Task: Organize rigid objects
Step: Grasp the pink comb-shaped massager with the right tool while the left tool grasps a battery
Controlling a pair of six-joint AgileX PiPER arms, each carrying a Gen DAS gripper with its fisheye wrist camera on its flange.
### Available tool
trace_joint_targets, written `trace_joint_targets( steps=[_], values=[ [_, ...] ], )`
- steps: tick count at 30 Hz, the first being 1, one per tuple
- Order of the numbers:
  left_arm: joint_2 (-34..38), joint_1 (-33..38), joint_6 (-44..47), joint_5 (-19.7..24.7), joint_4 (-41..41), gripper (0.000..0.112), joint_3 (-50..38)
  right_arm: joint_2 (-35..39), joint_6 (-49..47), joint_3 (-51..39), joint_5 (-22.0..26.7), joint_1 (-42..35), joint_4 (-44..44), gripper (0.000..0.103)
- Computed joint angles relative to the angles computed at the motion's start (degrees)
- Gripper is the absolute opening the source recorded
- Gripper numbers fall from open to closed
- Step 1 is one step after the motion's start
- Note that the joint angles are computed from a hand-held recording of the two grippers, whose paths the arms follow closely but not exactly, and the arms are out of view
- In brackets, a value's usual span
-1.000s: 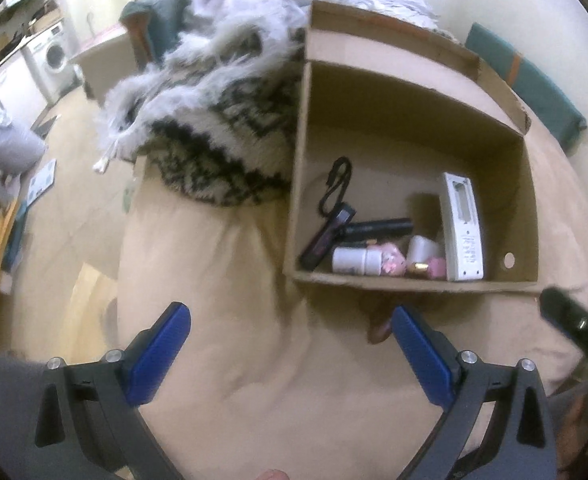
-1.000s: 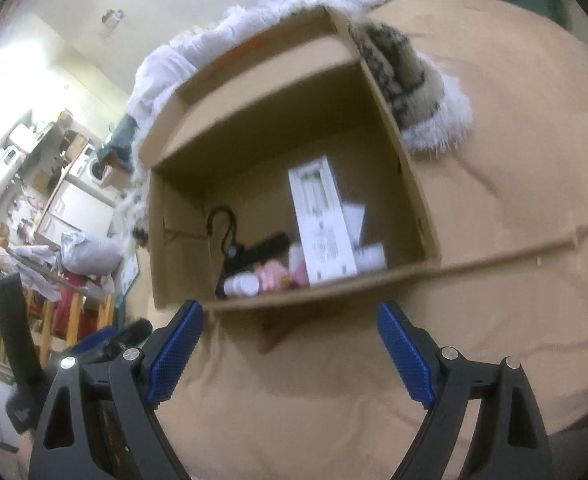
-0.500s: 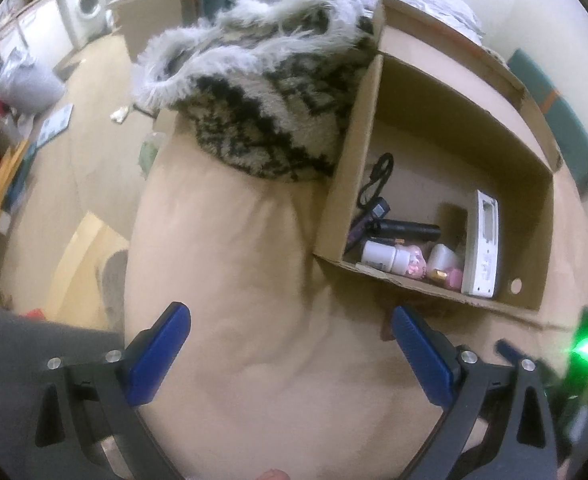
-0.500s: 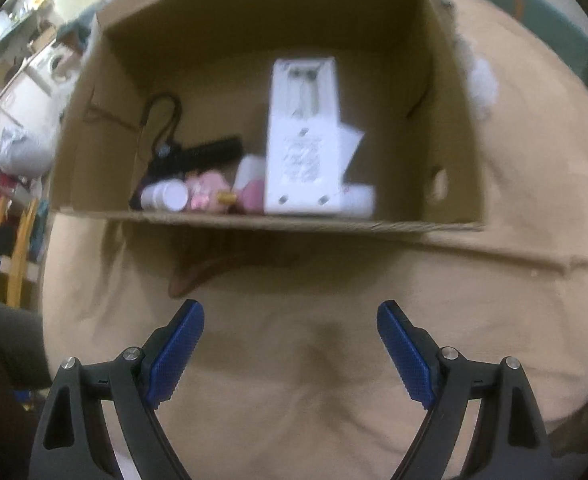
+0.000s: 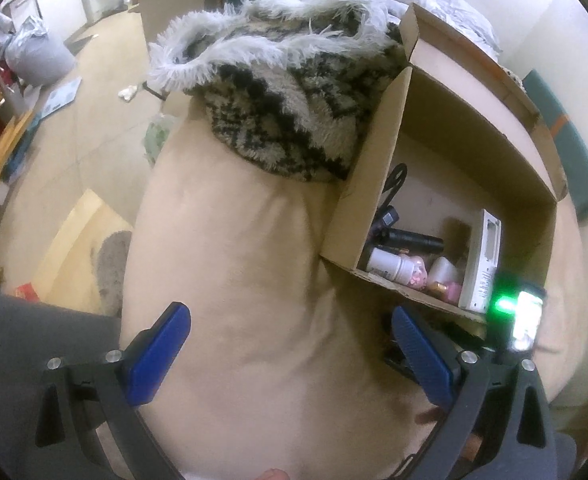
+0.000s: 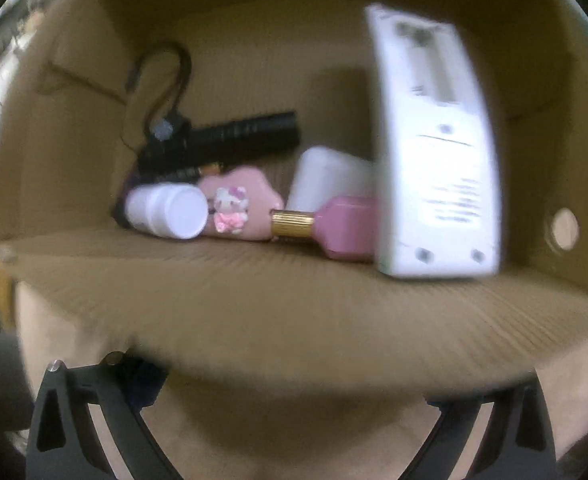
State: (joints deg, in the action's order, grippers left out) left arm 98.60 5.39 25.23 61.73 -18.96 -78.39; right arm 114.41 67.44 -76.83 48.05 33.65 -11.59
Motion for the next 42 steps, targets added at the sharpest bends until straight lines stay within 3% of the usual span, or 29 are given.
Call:
trace_joint_targets(
  steps=[4,9,18,26,30,36,39,42],
  values=[
    [-0.13,-0.08,0.31,0.08,-0.38,0.1,-0.15,5.94,-4.36,-7.66,6.31,0.21,-0.31,0.103],
    [0.06,-0.32,0.16,0.14,-0.42,0.101,-0.34,4.69,-7.4,-5.61,3.57,-1.3,1.05,0.103],
    [0.7,-0.71,-0.84,-0.76,0.99,0.1,-0.3,-0.34,-11.91,-1.89,4.43,-0.65,3.73,0.098],
    [0.16,-3.16,-0.83,-4.54,3.67,0.1,3.31,-18.51,-2.21,13.22,-0.5,3.49,2.53,0.098],
    [-0.81,-5.35,3.09,-8.03,2.89,0.1,7.62,-28.95,4.61,17.01,0.52,6.41,-4.46,0.098],
    [-2.95,-11.53,6.73,-15.87,3.57,0.1,15.75,-38.62,15.87,21.38,1.38,8.65,-14.74,0.098],
    [-3.39,-14.27,8.03,-19.88,3.06,0.095,18.46,-40.25,21.81,23.98,-0.91,8.53,-17.22,0.098],
    [-1.44,-17.18,6.93,-20.91,2.22,0.082,18.28,-40.92,22.78,25.55,-2.62,6.45,-18.5,0.098]
  ],
)
